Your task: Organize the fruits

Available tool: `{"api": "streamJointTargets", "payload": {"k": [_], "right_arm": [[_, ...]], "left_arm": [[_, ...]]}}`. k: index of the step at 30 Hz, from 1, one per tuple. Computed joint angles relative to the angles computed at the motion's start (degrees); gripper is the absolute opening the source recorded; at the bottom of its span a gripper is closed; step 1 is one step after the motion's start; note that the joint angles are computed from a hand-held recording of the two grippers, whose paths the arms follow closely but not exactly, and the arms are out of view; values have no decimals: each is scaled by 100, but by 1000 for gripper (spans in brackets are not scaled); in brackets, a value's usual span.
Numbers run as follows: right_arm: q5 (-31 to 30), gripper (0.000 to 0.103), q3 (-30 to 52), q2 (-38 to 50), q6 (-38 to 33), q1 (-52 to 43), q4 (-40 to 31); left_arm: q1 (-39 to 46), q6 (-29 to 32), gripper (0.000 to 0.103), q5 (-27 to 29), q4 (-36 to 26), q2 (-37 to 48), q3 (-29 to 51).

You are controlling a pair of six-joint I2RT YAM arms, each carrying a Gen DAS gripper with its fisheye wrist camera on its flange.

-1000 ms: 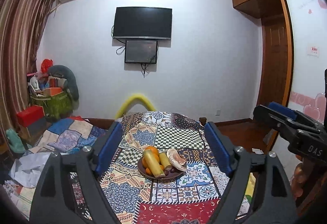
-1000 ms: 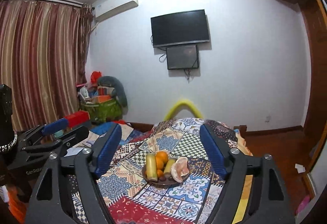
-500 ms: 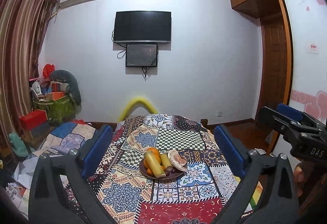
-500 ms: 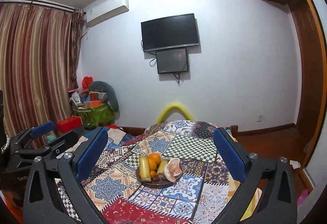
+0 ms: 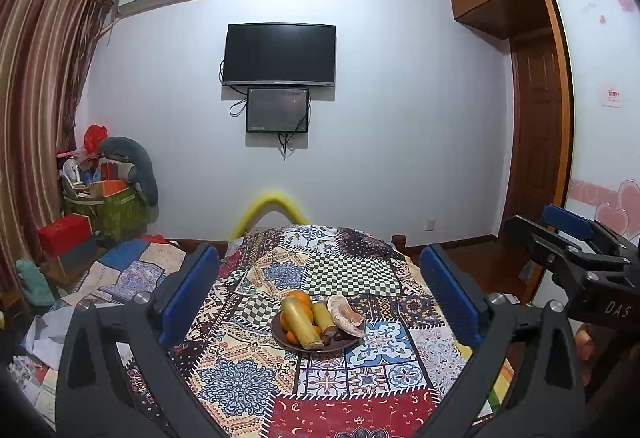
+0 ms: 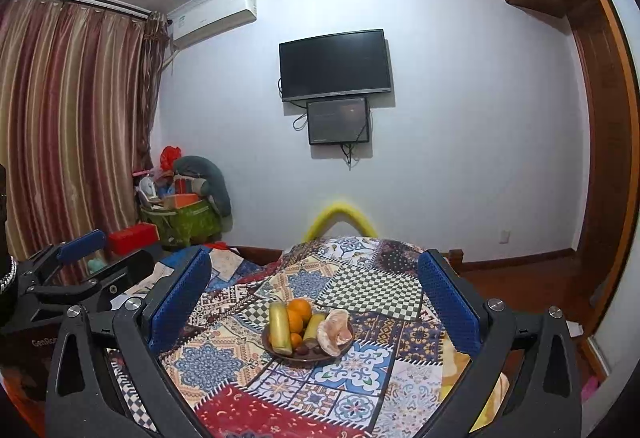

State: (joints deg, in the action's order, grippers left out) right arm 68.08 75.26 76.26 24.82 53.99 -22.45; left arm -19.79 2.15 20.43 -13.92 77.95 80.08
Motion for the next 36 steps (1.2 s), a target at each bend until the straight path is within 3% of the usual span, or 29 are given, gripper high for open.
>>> {"api": "streamJointTargets", "payload": {"k": [36], "right_arm": [[-6,103,18,-66,4,-39,-59]], "left_arm": [[-8,19,102,205,-184,188,263]]}}
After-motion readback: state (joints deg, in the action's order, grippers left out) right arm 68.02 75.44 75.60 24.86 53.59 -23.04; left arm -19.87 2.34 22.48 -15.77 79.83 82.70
